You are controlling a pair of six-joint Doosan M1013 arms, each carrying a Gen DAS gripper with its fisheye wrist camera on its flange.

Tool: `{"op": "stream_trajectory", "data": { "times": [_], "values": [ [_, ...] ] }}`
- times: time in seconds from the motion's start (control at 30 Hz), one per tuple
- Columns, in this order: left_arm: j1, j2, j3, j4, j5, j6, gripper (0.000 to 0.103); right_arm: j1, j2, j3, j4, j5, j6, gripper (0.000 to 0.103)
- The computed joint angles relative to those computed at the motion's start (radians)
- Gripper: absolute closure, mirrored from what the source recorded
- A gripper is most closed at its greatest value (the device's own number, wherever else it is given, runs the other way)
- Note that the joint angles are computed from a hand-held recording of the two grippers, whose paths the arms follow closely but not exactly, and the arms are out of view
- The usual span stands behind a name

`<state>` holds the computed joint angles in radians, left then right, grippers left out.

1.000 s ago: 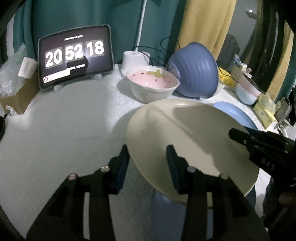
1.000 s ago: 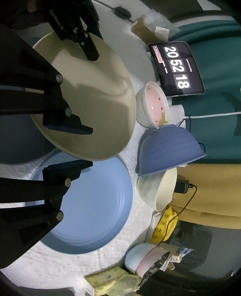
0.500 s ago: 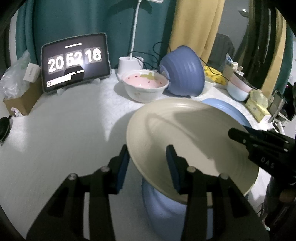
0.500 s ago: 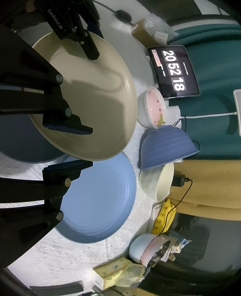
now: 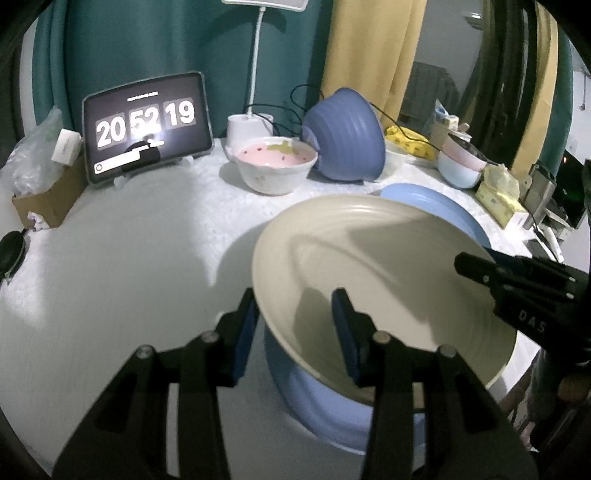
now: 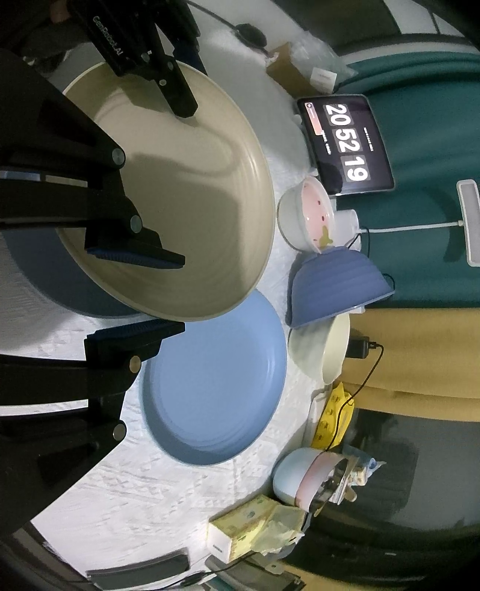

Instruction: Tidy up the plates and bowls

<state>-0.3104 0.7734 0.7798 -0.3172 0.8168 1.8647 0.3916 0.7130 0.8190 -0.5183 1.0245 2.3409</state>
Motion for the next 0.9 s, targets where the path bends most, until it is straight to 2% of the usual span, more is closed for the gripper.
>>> {"op": "stream_trajectory", "data": {
  "times": [0.5,0.67,0.9],
  "values": [
    [-0.014,-0.035,0.076,0.068,-0.025,0.004,0.061,0.009,-0.032,0.071,0.007,-0.018,0.022,0.073],
    [-0.021,-0.026,0.068,0.117,0.006,-0.015,0.060,0.007,-0.030,0.079,0.030,-0.009,0.018,0.073],
    [-0.032,-0.024,0.066,0.184,0.007,-0.044,0.059,0.004,-0.025,0.081,0.043,-0.004,0.016,0.073]
  ]
}}
